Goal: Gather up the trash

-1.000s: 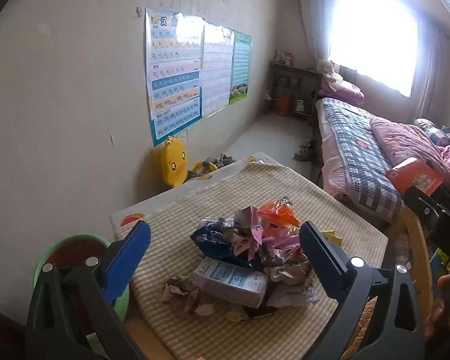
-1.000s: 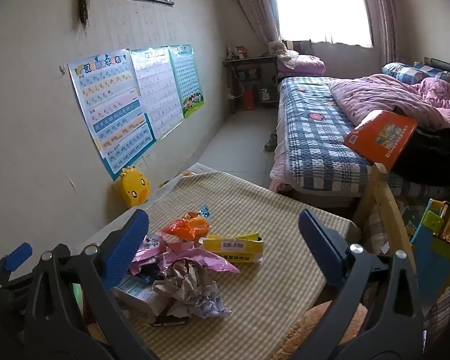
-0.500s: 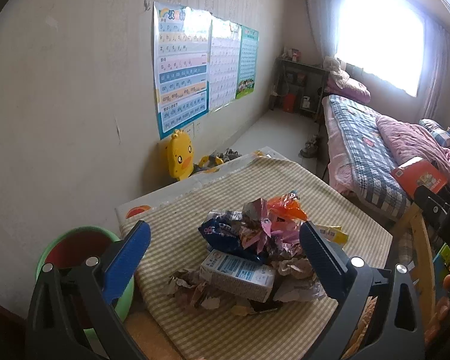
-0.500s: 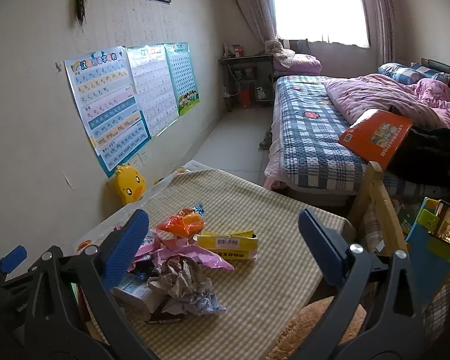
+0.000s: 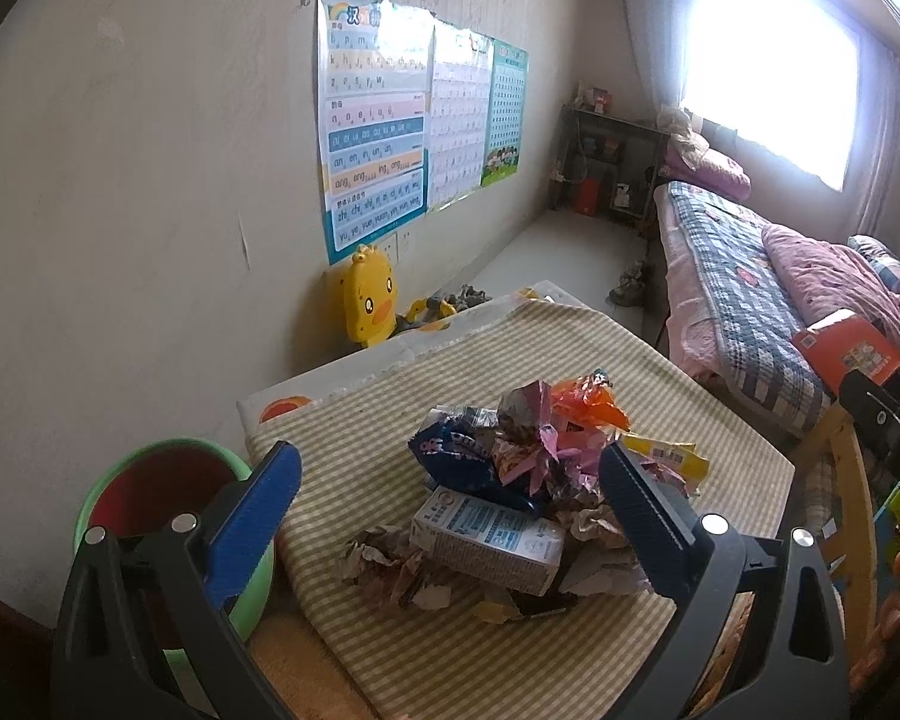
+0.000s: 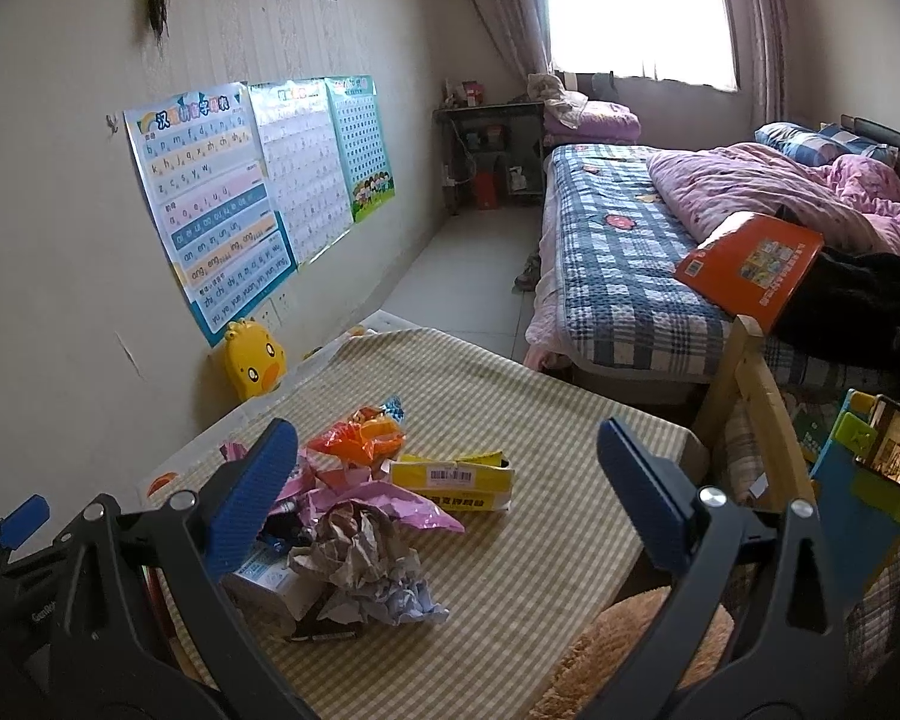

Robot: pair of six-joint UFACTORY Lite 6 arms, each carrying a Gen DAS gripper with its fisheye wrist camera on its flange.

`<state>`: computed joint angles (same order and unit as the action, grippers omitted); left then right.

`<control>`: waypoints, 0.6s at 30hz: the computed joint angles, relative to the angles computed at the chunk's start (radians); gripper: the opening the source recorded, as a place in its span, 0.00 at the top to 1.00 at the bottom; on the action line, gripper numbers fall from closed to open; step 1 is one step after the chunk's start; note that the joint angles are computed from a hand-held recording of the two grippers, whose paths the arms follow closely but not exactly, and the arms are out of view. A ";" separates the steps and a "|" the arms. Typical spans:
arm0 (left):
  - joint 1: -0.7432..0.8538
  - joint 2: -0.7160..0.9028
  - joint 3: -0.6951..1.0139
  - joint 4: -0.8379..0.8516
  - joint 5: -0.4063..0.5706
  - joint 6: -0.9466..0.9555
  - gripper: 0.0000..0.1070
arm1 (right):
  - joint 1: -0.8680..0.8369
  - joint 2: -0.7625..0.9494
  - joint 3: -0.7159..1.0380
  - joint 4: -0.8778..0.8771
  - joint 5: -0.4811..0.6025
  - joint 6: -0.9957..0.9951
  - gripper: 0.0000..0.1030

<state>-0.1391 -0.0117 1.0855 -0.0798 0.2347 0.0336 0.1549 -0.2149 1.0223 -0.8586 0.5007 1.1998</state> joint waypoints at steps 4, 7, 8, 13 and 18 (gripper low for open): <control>-0.002 0.011 0.004 0.013 0.005 -0.010 0.11 | -0.004 0.005 -0.001 0.007 -0.003 -0.007 0.04; -0.009 0.016 0.003 0.048 0.005 -0.045 0.11 | -0.008 0.003 -0.007 0.015 -0.008 -0.012 0.04; -0.010 0.018 0.005 0.054 0.007 -0.050 0.11 | -0.009 0.001 -0.009 0.016 -0.009 -0.012 0.04; -0.012 0.026 0.007 0.079 0.010 -0.076 0.11 | -0.017 0.003 -0.014 0.024 -0.015 -0.018 0.04; -0.017 0.025 0.005 0.109 0.008 -0.108 0.11 | -0.021 0.004 -0.018 0.026 -0.017 -0.017 0.04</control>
